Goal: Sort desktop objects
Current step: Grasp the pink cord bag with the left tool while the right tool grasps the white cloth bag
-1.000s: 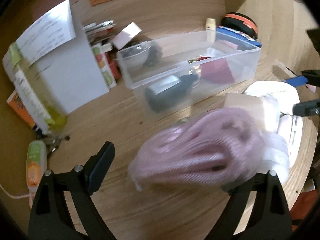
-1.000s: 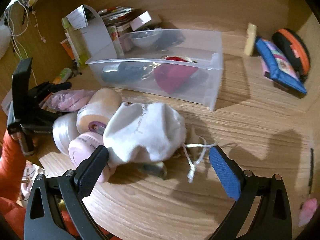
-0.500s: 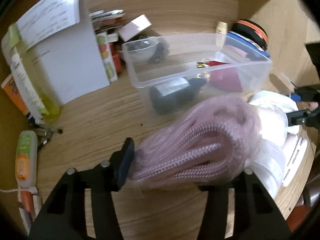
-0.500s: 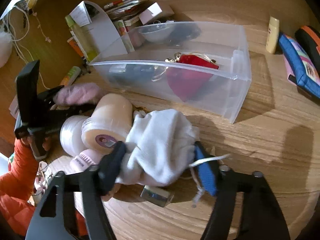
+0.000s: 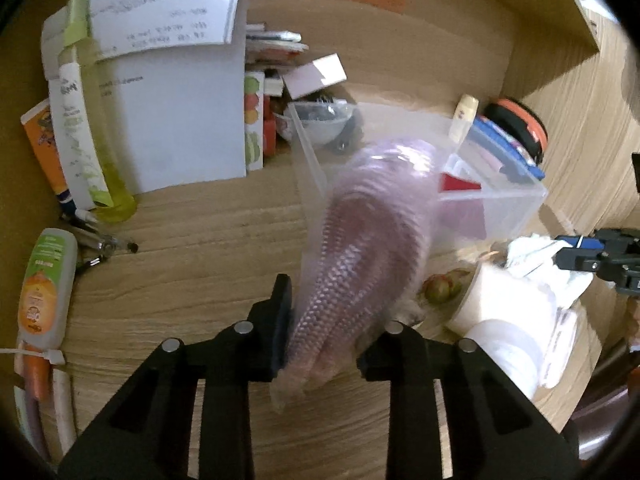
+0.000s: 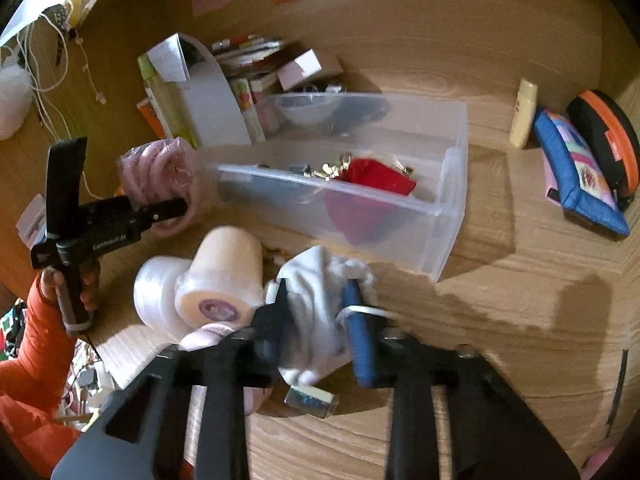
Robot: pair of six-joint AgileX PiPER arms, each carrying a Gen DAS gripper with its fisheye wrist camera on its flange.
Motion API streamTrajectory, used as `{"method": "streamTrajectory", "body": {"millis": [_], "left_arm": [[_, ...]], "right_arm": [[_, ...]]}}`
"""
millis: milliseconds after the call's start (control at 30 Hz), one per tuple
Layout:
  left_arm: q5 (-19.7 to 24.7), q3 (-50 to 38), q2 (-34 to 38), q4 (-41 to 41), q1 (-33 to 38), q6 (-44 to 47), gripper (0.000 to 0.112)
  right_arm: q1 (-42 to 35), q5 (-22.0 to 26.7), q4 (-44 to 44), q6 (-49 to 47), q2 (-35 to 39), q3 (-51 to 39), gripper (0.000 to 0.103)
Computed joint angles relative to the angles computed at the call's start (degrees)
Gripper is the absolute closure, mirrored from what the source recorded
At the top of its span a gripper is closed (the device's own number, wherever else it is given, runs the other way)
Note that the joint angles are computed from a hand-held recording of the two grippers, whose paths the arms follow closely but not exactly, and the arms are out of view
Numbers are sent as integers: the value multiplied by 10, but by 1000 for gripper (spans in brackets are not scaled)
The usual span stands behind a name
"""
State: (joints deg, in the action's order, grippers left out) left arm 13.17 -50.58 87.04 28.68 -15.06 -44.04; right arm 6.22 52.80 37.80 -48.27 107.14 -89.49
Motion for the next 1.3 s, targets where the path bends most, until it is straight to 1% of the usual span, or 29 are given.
{"method": "streamTrajectory", "body": {"millis": [33, 100, 133, 267, 367, 433, 533, 667, 733, 767, 1033, 1300], "left_arm": [[-3, 3, -7, 2, 0, -4, 88], [-2, 6, -17, 32, -3, -37, 92], [-3, 8, -22, 36, -3, -42, 92], [1, 14, -42, 92, -8, -107, 93], [-4, 17, -52, 94, -3, -116, 93], [-3, 19, -59, 111, -5, -138, 93], [-8, 21, -70, 85, -1, -119, 93], [2, 25, -89, 143, -13, -186, 93], [6, 23, -95, 146, -17, -191, 93], [13, 21, -97, 163, -23, -208, 93], [31, 8, -116, 180, -40, -228, 93], [48, -15, -119, 211, -60, -258, 93]], "right_arm": [[-2, 3, 3, 3, 1, -4, 81], [-3, 1, 5, 5, -1, -5, 82], [-2, -3, 3, 6, -3, -3, 82], [-3, -9, 5, 11, -10, -3, 82], [-8, -7, 13, 12, -17, -11, 82], [-11, -9, 16, 10, -24, -11, 82], [-15, -5, 18, 12, -30, -21, 82], [-22, 6, 25, 15, -34, -37, 82], [-23, 4, 27, 14, -38, -40, 82], [-23, 4, 29, 13, -40, -41, 82], [-25, 5, 41, 7, -50, -57, 82], [-28, 7, 63, 5, -45, -86, 82]]}}
